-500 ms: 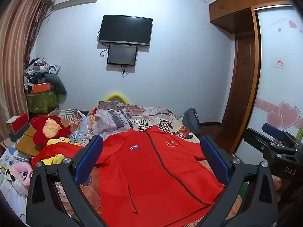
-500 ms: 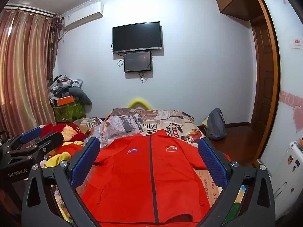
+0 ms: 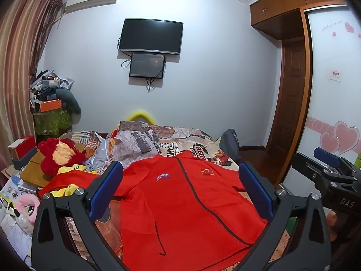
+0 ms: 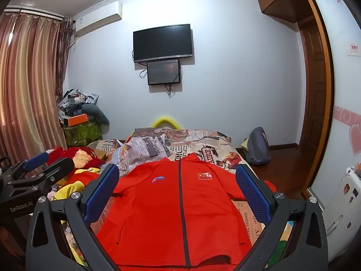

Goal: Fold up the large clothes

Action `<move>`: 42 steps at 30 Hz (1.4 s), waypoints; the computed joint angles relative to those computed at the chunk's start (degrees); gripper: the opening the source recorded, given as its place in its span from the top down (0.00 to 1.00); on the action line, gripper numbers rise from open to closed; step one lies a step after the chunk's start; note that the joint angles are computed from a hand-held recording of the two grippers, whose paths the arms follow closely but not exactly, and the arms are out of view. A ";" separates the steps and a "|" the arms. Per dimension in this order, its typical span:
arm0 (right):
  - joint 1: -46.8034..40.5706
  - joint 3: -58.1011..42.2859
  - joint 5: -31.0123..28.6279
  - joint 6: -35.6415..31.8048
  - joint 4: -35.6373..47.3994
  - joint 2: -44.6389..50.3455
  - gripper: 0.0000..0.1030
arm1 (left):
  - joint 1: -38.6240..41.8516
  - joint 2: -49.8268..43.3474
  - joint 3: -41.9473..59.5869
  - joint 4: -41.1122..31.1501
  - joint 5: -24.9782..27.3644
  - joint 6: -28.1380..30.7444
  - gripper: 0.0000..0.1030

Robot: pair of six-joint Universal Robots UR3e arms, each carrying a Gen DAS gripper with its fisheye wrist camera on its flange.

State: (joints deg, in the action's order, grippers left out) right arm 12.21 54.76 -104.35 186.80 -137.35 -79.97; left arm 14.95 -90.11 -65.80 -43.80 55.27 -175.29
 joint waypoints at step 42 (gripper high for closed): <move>1.97 -1.64 -1.47 1.00 0.81 1.06 0.01 | -0.65 0.41 -0.74 1.68 1.34 -0.47 0.00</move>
State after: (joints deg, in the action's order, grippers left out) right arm 14.18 53.11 -105.82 187.80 -136.54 -78.91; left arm 14.31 -89.70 -66.54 -42.12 56.61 -175.76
